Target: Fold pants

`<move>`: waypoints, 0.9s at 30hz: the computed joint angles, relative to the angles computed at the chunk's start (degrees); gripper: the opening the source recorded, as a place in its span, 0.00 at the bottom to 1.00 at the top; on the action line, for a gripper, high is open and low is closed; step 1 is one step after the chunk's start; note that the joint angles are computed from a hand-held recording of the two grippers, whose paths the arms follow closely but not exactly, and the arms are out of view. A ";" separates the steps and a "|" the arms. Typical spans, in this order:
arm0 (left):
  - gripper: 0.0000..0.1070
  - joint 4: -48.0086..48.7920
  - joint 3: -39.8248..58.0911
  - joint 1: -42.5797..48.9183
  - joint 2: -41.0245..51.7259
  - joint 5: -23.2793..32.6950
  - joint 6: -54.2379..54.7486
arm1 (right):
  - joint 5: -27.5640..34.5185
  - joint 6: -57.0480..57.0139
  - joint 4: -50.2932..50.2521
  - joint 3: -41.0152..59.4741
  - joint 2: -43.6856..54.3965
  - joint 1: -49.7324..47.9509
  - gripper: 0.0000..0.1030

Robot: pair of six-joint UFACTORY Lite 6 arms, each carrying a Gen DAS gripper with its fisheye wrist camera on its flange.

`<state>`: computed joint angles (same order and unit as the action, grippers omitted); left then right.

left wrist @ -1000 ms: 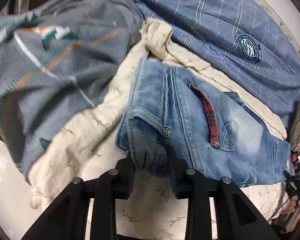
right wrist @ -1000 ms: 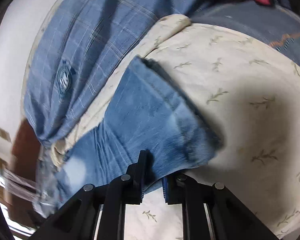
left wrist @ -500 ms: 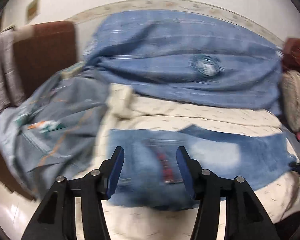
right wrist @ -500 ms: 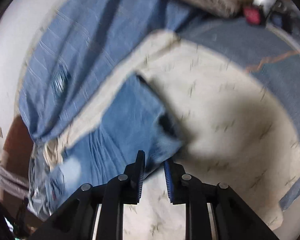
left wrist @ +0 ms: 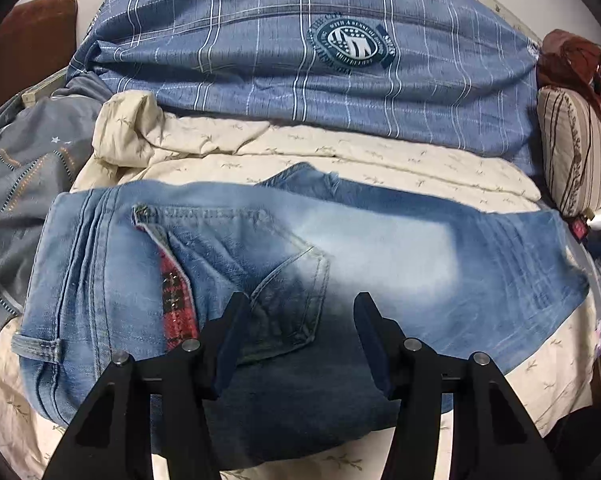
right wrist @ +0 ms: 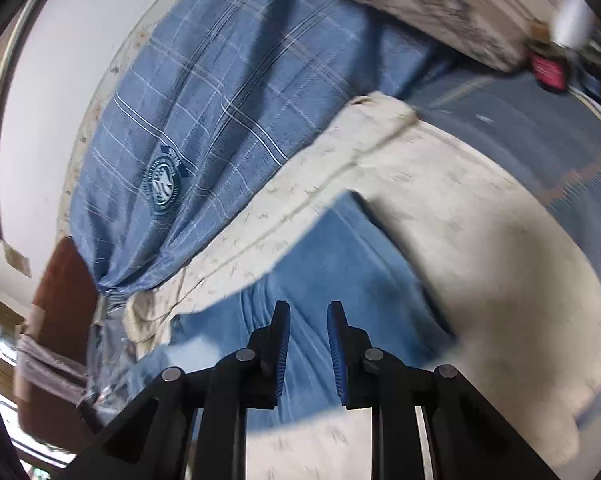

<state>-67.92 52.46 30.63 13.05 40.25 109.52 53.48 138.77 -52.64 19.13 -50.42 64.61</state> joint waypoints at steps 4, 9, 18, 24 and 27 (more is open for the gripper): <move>0.52 0.82 0.56 1.06 1.61 0.38 2.68 | -18.11 -5.96 -3.18 6.05 23.95 -21.58 0.21; 0.52 -4.83 -6.01 0.29 -1.77 -5.01 20.03 | -20.80 -1.13 -5.98 7.53 29.39 -25.85 0.22; 0.52 4.53 1.49 4.97 2.55 5.64 8.22 | -38.26 -23.96 -4.19 45.75 62.73 -20.58 0.25; 0.52 3.47 -1.83 5.01 0.06 3.67 14.24 | -25.74 -59.38 14.27 81.73 88.31 -15.91 0.26; 0.52 3.74 -2.36 5.04 -0.04 2.80 15.76 | -16.82 -74.93 22.41 98.76 98.56 -16.02 0.45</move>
<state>-64.18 50.10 35.67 13.01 43.05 125.28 36.65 63.84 -30.23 117.89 48.14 48.59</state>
